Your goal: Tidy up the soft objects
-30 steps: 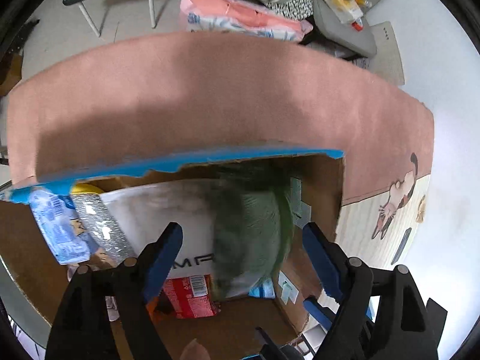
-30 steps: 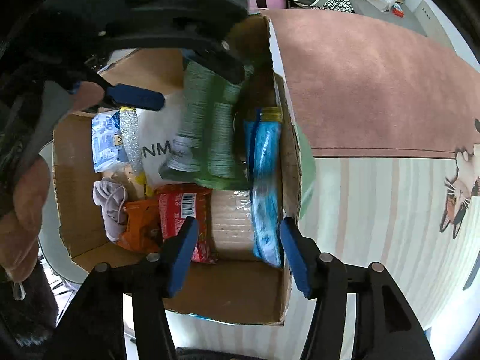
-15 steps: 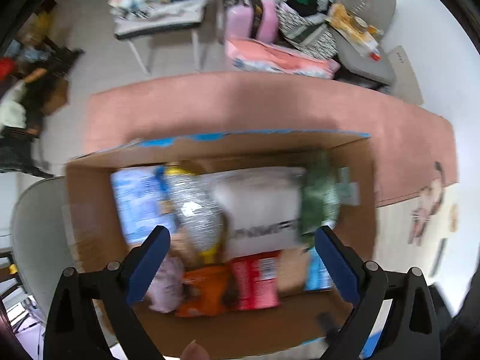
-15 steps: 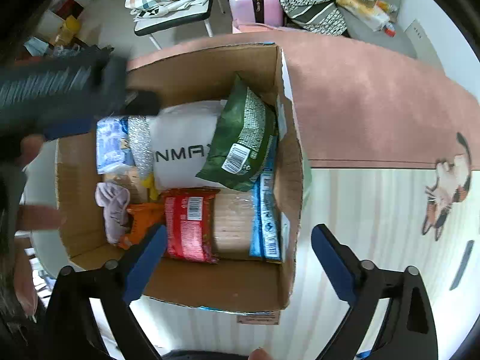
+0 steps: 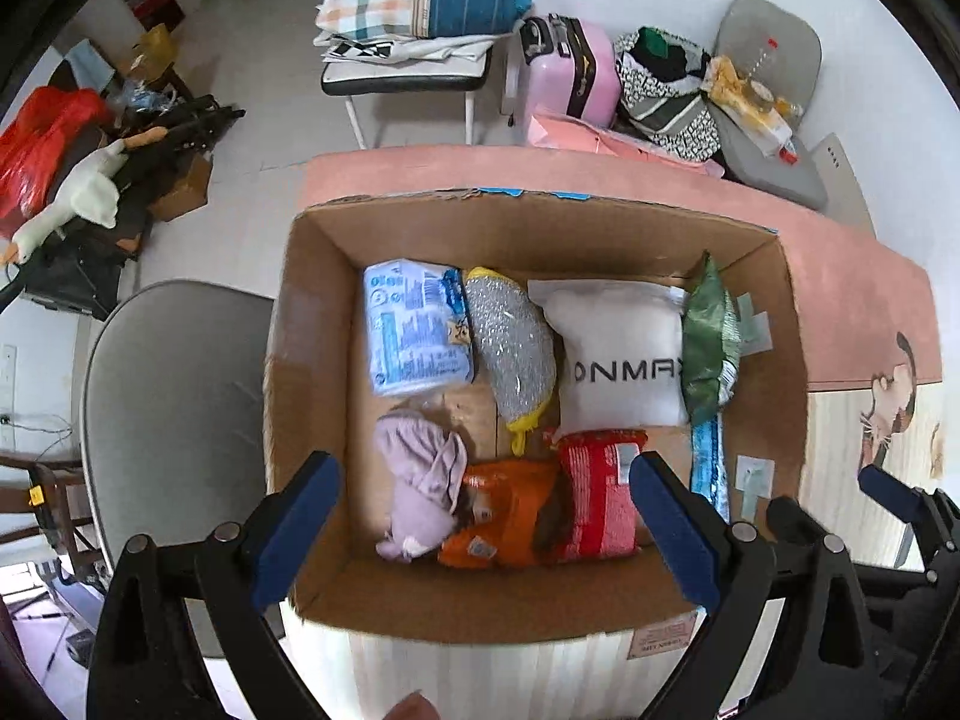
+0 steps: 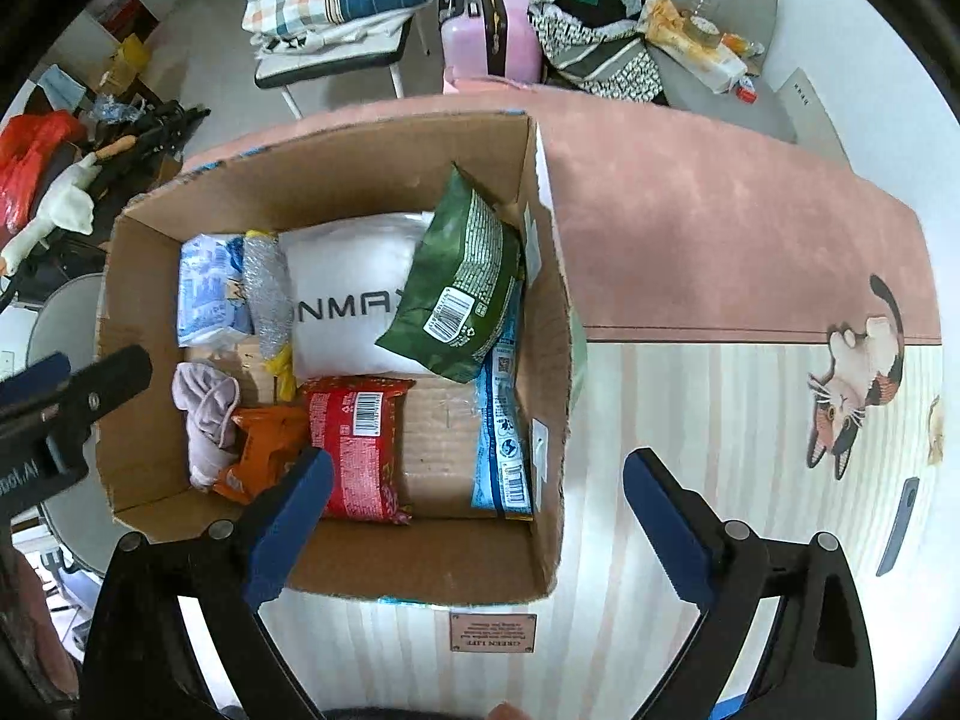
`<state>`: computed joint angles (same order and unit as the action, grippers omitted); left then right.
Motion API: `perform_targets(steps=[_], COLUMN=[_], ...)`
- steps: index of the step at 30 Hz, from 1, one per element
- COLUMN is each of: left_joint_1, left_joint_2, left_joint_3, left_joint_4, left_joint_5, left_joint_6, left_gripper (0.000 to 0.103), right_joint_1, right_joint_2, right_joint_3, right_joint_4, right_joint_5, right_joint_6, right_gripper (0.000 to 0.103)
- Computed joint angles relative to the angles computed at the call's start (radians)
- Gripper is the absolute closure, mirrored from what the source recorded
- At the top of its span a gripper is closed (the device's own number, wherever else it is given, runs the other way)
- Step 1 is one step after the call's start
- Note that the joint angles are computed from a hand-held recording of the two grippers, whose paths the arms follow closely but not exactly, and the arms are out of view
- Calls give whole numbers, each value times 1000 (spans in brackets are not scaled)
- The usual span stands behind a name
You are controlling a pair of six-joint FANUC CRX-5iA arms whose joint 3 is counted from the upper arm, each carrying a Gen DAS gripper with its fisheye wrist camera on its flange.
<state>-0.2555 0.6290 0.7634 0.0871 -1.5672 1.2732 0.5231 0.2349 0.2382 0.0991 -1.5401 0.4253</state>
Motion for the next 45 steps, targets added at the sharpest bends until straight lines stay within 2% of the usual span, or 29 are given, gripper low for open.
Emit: perform_targets(steps=[8, 13, 20, 27, 32, 36, 38, 40, 45], left_joint_1=[13, 47, 82, 130, 156, 163, 160, 154, 153], left_joint_2=[-239, -372, -501, -572, -613, -637, -649, -653, -664], left_joint_3=[-243, -334, -383, -399, -417, -448, -467, -473, -492], left_joint_4=[2, 76, 137, 209, 238, 247, 238, 224, 212], left_joint_5=[167, 194, 200, 178, 181, 203, 224, 230, 241], left_joint_6=[-23, -70, -115, -154, -159, -156, -160, -155, -139], left_gripper=[4, 4, 4, 4, 4, 4, 4, 1, 1], right_joint_1=[122, 245, 387, 506, 549, 553, 550, 548, 547], right_joint_2=[-108, -182, -219, -211, -192, -192, -188, -182, -171], right_joint_3=[-22, -12, 50, 138, 186, 196, 196, 194, 201], right_joint_4=[147, 255, 361, 474, 515, 509, 511, 518, 533], right_joint_5=[-48, -120, -226, -330, -378, -388, -395, -404, -410], right_joint_6=[-106, -186, -254, -283, -276, -287, -287, -286, -282], right_gripper=[4, 4, 4, 4, 4, 4, 0, 0, 0])
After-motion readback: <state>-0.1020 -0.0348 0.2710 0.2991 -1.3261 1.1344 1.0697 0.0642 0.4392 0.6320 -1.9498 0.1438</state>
